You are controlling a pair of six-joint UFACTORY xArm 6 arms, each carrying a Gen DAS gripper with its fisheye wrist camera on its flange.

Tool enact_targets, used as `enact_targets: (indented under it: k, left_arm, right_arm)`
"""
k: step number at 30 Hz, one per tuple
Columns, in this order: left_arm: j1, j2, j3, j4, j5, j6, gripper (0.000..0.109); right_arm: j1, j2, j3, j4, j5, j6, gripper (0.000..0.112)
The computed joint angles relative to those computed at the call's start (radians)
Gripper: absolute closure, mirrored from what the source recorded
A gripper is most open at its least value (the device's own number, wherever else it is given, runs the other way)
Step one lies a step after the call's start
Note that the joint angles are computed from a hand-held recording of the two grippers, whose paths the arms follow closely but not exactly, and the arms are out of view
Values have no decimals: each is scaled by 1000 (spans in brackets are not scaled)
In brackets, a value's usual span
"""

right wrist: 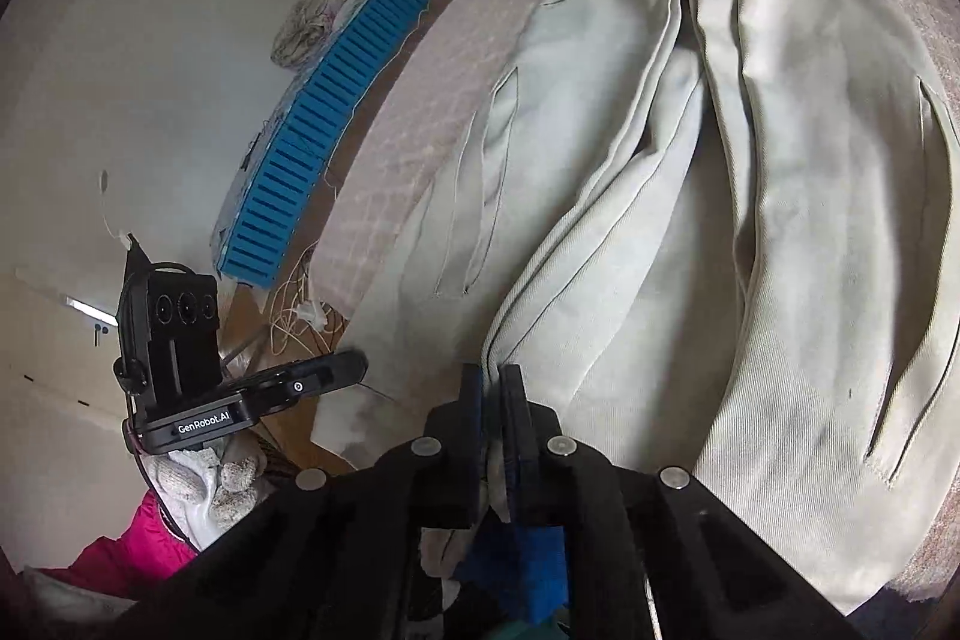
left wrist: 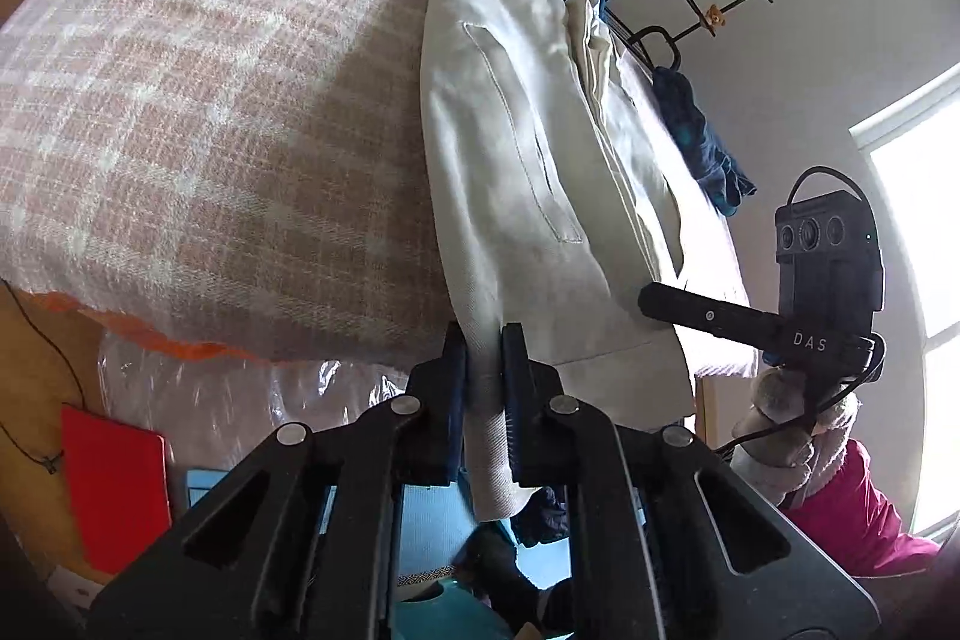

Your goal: Fold large clothes

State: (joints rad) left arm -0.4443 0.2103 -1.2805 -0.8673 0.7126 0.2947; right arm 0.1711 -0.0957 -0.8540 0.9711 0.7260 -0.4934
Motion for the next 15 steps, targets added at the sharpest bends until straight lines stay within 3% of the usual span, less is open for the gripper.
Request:
enact_targets:
  k: [3, 6, 8, 10, 15]
  left_arm:
    - [-17, 30, -1, 102, 6, -54, 100]
    - [-22, 25, -1, 76, -5, -28, 100]
    - [-20, 18, -2, 56, -5, -16, 100]
    - [-20, 22, -9, 52, 2, -18, 100]
    - [-17, 35, -29, 27, 16, -15, 100]
  right_arm:
    - [-8, 39, 13, -44, 16, 57, 110]
    - [5, 26, 9, -67, 0, 30, 108]
    - [14, 25, -4, -136, -23, 55, 99]
    - [11, 43, -34, -178, -56, 92, 64]
    - [-32, 186, -186, -241, -93, 189, 61]
